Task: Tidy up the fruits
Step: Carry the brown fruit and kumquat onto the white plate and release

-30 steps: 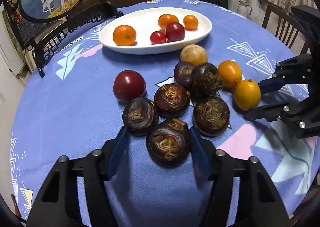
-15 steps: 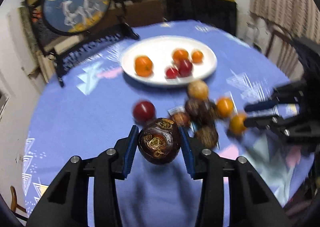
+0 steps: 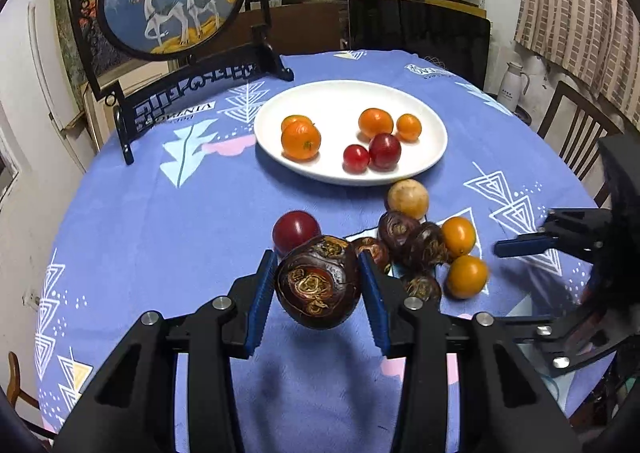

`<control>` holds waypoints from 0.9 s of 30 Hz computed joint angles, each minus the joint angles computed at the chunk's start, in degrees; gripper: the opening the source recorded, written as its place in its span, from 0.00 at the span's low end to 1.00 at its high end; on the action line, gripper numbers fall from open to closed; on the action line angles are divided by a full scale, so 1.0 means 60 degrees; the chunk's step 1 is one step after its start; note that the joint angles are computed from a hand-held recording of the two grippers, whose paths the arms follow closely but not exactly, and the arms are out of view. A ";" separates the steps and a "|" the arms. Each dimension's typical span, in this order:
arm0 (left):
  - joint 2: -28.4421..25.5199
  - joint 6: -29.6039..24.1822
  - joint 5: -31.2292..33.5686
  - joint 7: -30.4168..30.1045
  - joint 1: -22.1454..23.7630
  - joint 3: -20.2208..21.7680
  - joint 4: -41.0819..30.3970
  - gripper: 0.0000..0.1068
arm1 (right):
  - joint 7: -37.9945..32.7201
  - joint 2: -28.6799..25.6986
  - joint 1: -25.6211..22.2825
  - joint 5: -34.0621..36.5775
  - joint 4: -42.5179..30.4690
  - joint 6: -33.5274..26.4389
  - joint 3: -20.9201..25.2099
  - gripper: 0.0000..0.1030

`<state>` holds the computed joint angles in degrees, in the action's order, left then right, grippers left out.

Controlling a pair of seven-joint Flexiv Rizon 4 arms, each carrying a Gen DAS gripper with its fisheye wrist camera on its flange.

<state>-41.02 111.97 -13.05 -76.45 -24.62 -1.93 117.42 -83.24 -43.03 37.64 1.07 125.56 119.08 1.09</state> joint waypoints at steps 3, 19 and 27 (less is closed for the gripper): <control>0.0036 -0.0034 0.0126 -0.0014 0.0179 -0.0101 0.0093 0.38 | 0.0122 -0.0215 -0.0090 -0.0250 -0.0458 -0.0505 -0.0012 0.43; -0.0239 -0.0492 0.0290 0.0070 0.0140 -0.0242 -0.0877 0.38 | 0.0410 0.0370 -0.1238 -0.0528 0.0162 0.0486 0.0520 0.36; -0.0739 -0.1176 -0.0671 0.0082 -0.1105 0.1102 -0.2708 0.38 | 0.0314 0.0846 -0.1658 -0.0527 -0.0566 0.0609 0.0209 0.36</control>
<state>-45.46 104.92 -17.08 -75.96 -31.25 4.68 101.17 -81.36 -37.95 27.69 -2.09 122.16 122.74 2.35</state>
